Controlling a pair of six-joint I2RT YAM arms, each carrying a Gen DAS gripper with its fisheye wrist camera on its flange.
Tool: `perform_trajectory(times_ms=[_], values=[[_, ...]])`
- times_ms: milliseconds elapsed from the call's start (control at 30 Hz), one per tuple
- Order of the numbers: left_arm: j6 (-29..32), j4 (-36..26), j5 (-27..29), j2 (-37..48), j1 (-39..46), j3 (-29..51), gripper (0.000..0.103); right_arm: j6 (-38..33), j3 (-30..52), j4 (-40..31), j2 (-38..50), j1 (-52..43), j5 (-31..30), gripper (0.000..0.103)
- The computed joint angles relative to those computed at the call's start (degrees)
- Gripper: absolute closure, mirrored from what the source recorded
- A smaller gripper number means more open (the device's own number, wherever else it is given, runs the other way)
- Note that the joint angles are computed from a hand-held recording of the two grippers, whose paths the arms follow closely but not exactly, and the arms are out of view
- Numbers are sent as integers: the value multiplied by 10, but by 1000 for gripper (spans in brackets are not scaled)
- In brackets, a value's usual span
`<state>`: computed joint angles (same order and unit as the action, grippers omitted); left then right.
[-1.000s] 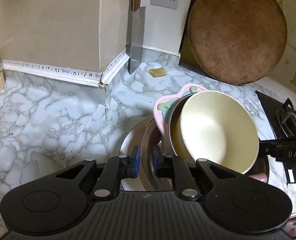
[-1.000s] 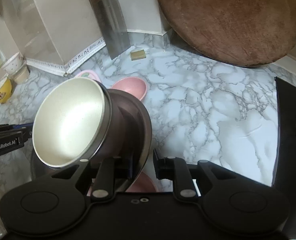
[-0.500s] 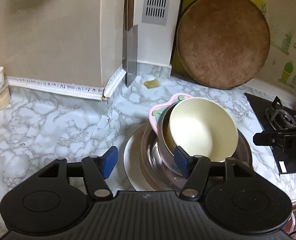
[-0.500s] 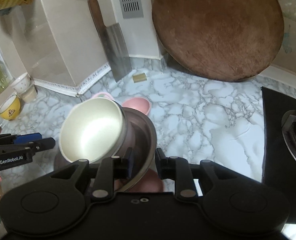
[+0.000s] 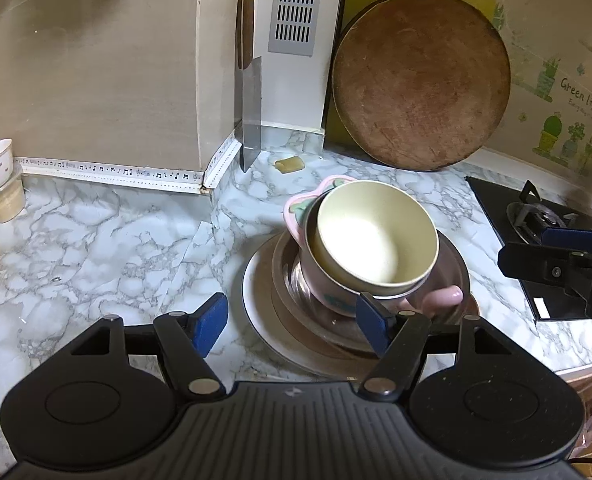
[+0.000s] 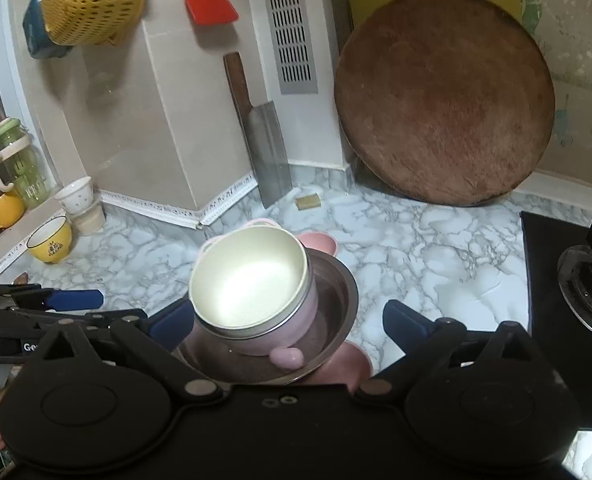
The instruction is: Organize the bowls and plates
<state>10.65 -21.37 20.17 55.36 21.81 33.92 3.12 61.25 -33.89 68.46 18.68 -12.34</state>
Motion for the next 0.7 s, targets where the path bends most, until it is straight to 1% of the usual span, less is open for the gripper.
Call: perform_trajectory(times_ms=[100,200,267,333,367,533,700], values=[[7,-17,18,-22,12,-6,25,5,-20,7,-28,9,7,0],[14,-34,35,-46,23,-13,24,9,-37,14,-53,17,12,0],[22,-41,51,-58,30,-17,19,12,-47,19,-69,24,17,0],[20,-43,60,-78,36,-26,4,12,-53,20,-81,33,24,0],[19,-42,65,-89,38,-30,1,13,-58,23,-88,38,28,0],[16,-63,72,-127,38,-35,0,19,-73,29,-116,49,38,0],[13,-89,72,-150,35,-37,0,26,-81,25,-136,46,25,0]])
